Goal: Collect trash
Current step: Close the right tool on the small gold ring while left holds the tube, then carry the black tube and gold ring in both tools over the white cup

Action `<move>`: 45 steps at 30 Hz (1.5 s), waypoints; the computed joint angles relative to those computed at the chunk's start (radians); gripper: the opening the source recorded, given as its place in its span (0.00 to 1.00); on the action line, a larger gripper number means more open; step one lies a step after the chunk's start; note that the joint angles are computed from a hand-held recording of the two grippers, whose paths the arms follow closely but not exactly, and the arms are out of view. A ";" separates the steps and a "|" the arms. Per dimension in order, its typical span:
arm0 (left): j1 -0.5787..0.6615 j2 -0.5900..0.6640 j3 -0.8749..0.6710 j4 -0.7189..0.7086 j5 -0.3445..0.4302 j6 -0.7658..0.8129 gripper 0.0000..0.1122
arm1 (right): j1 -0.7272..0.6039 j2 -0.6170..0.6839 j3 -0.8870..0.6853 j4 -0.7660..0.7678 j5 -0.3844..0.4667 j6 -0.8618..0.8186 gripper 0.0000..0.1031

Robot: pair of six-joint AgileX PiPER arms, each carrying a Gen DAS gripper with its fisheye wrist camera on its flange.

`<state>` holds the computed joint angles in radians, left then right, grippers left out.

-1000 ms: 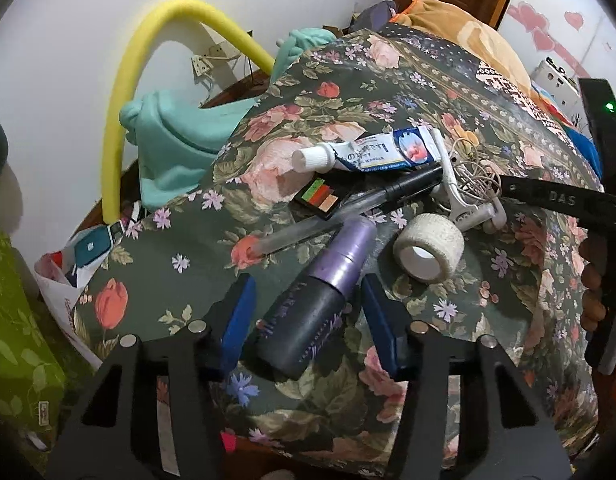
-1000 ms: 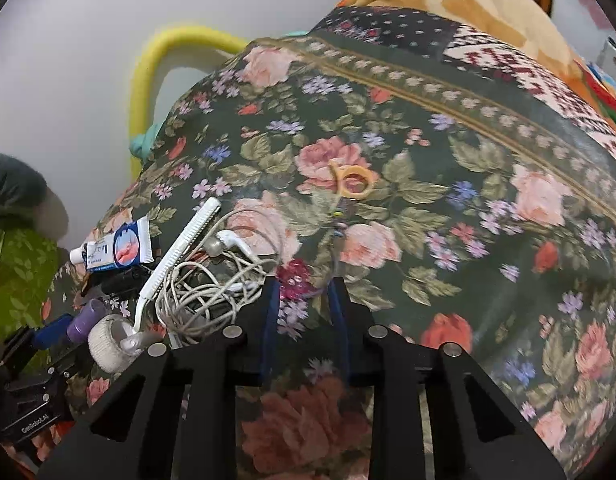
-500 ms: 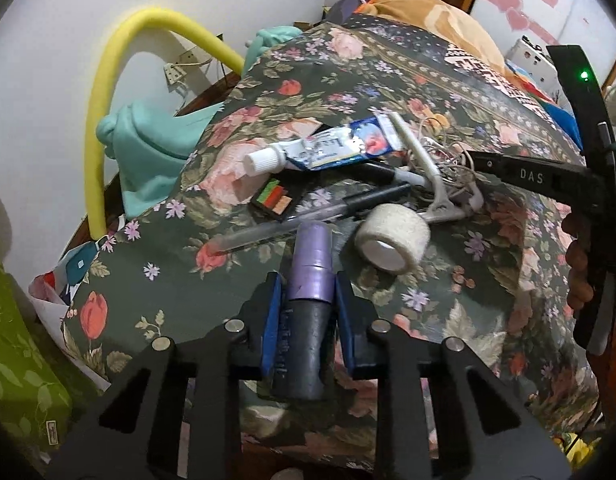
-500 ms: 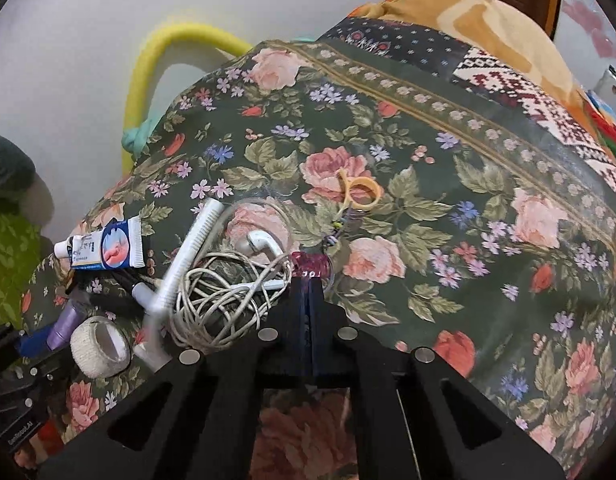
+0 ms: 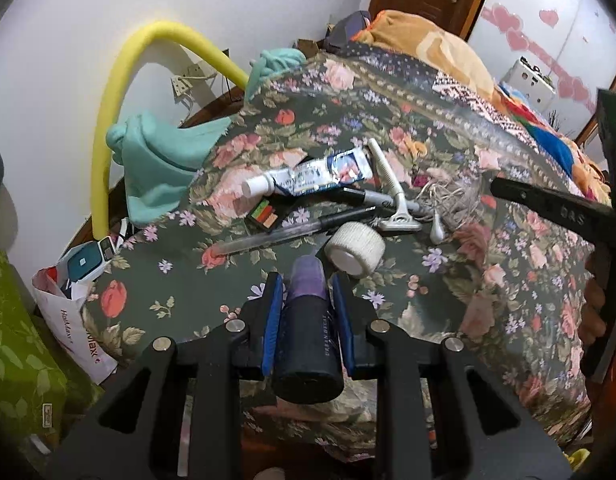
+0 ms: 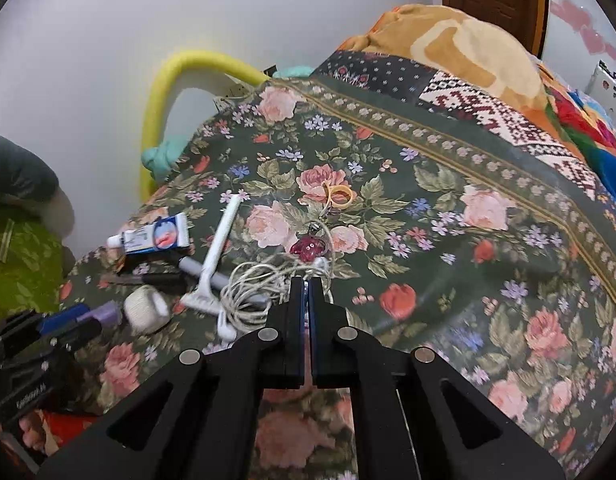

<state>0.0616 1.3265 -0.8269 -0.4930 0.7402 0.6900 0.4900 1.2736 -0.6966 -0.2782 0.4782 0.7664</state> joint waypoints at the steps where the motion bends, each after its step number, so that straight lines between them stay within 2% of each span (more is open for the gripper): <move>1: 0.005 -0.011 -0.002 0.001 0.009 -0.002 0.22 | 0.012 -0.021 0.000 -0.020 0.019 0.021 0.02; 12: 0.065 -0.154 -0.015 -0.008 0.106 0.000 0.22 | 0.123 -0.207 0.006 -0.112 0.211 0.143 0.02; 17: 0.090 -0.177 0.000 -0.005 0.103 0.015 0.22 | 0.112 -0.199 -0.002 -0.108 0.243 0.118 0.02; 19: 0.091 -0.168 0.000 0.005 0.089 0.010 0.22 | 0.062 -0.156 -0.022 -0.073 0.236 0.066 0.07; 21: 0.095 -0.151 0.000 0.005 0.072 0.009 0.22 | -0.008 -0.105 -0.039 -0.017 0.196 -0.012 0.30; 23: 0.096 -0.137 0.003 0.009 0.046 0.009 0.22 | -0.090 -0.044 -0.052 0.062 0.113 -0.109 0.41; 29: 0.092 -0.067 -0.002 0.003 -0.044 0.021 0.22 | -0.210 0.207 -0.164 0.180 -0.015 -0.278 0.41; 34: 0.075 -0.006 -0.010 -0.005 -0.105 0.017 0.22 | -0.285 0.428 -0.294 0.360 -0.056 -0.469 0.41; 37: 0.071 0.028 -0.010 -0.022 -0.129 0.034 0.22 | -0.294 0.501 -0.341 0.426 -0.066 -0.533 0.38; 38: 0.069 0.036 -0.011 -0.025 -0.134 0.036 0.22 | -0.290 0.517 -0.351 0.418 -0.068 -0.527 0.33; 39: 0.067 0.046 -0.010 -0.027 -0.140 0.039 0.22 | -0.284 0.533 -0.363 0.404 -0.066 -0.517 0.24; 40: 0.066 0.052 -0.010 -0.026 -0.143 0.039 0.22 | -0.271 0.546 -0.373 0.361 -0.067 -0.479 0.21; 43: 0.069 0.064 -0.012 -0.031 -0.141 0.036 0.22 | -0.254 0.539 -0.366 0.318 -0.086 -0.439 0.21; 45: 0.077 0.063 -0.017 -0.038 -0.129 0.042 0.22 | -0.232 0.514 -0.358 0.233 -0.082 -0.346 0.21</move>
